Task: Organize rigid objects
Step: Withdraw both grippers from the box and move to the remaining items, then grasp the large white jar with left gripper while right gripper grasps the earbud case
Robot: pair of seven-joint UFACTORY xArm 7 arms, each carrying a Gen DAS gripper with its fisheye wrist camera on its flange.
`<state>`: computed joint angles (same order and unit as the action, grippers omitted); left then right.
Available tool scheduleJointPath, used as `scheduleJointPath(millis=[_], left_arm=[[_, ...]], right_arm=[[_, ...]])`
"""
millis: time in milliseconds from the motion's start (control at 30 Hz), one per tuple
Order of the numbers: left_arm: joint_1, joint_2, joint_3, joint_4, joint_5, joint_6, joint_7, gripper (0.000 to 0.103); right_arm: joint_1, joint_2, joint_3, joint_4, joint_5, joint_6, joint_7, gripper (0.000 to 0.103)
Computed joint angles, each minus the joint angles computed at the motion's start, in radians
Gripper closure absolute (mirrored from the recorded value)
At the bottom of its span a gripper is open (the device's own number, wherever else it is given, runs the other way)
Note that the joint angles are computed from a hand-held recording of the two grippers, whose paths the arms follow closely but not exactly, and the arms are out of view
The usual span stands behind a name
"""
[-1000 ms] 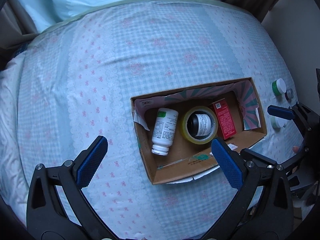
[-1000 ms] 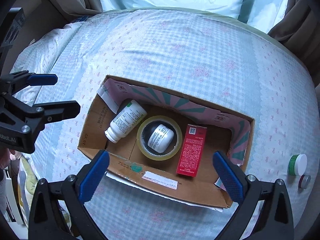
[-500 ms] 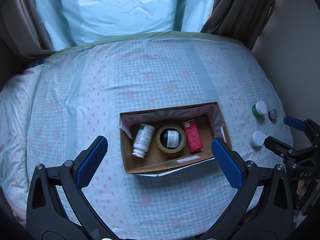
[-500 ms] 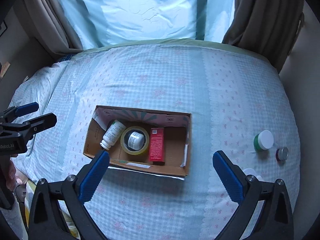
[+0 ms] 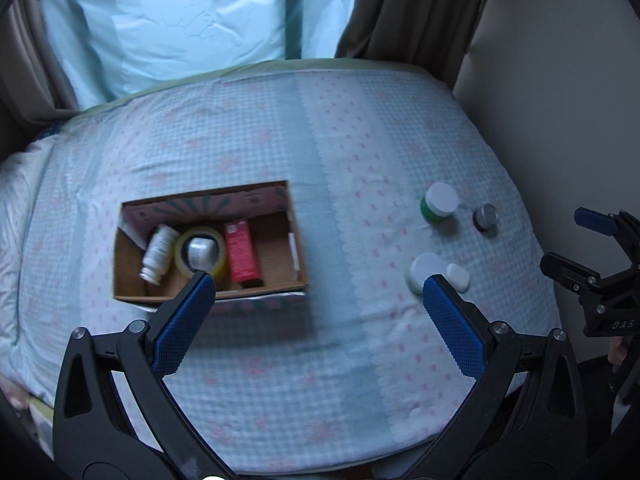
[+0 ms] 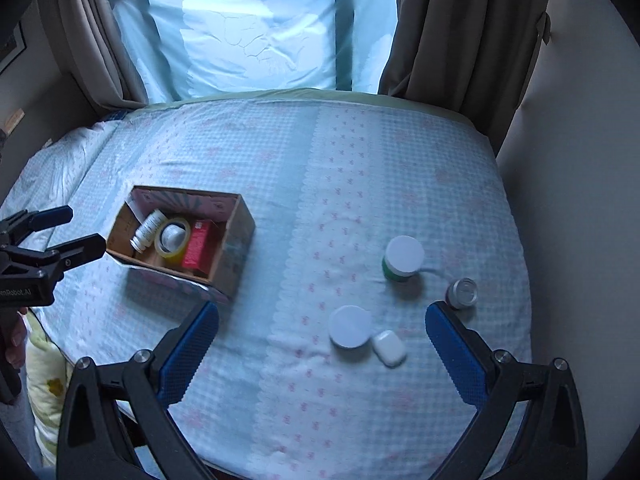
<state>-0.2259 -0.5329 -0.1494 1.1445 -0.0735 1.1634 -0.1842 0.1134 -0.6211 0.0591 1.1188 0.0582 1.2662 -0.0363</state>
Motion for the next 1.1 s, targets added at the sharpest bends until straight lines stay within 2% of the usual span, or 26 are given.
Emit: scheduleJointPath(millis=[133, 300, 533, 700, 833, 967, 1067, 1100], left_arm=[[-0.051, 0.029, -0.092, -0.051, -0.001, -0.072, -0.07, 0.0], [-0.13, 0.109, -0.15, -0.143, 0.015, -0.231, -0.121, 0.0], [-0.212, 0.261, -0.14, -0.279, 0.041, -0.495, -0.123, 0.0], [-0.248, 0.389, -0.134, -0.357, 0.057, -0.708, -0.131, 0.0], [-0.26, 0.477, -0.13, -0.393, 0.119, -0.851, -0.166, 0.0], [-0.267, 0.533, -0.115, -0.402, 0.17, -0.948, -0.183, 0.0], [-0.27, 0.587, -0.107, -0.378, 0.146, -0.975, -0.123, 0.0], [-0.275, 0.606, -0.097, -0.364, 0.176, -0.973, -0.138, 0.0]], right_arm=[[-0.014, -0.06, -0.109, -0.092, 0.009, -0.004, -0.149, 0.0], [-0.063, -0.115, -0.189, -0.258, 0.021, -0.096, -0.312, 0.0], [-0.129, -0.135, -0.239, -0.51, 0.054, -0.3, -0.476, 0.0], [-0.164, -0.117, -0.22, -0.686, 0.055, -0.528, -0.544, 0.004], [-0.132, -0.085, -0.252, -0.78, 0.1, -0.669, -0.619, 0.006], [-0.086, -0.062, -0.268, -0.844, 0.131, -0.765, -0.72, 0.016], [-0.039, -0.028, -0.303, -0.862, 0.175, -0.821, -0.794, 0.021], [-0.019, -0.019, -0.32, -0.865, 0.2, -0.841, -0.818, 0.023]])
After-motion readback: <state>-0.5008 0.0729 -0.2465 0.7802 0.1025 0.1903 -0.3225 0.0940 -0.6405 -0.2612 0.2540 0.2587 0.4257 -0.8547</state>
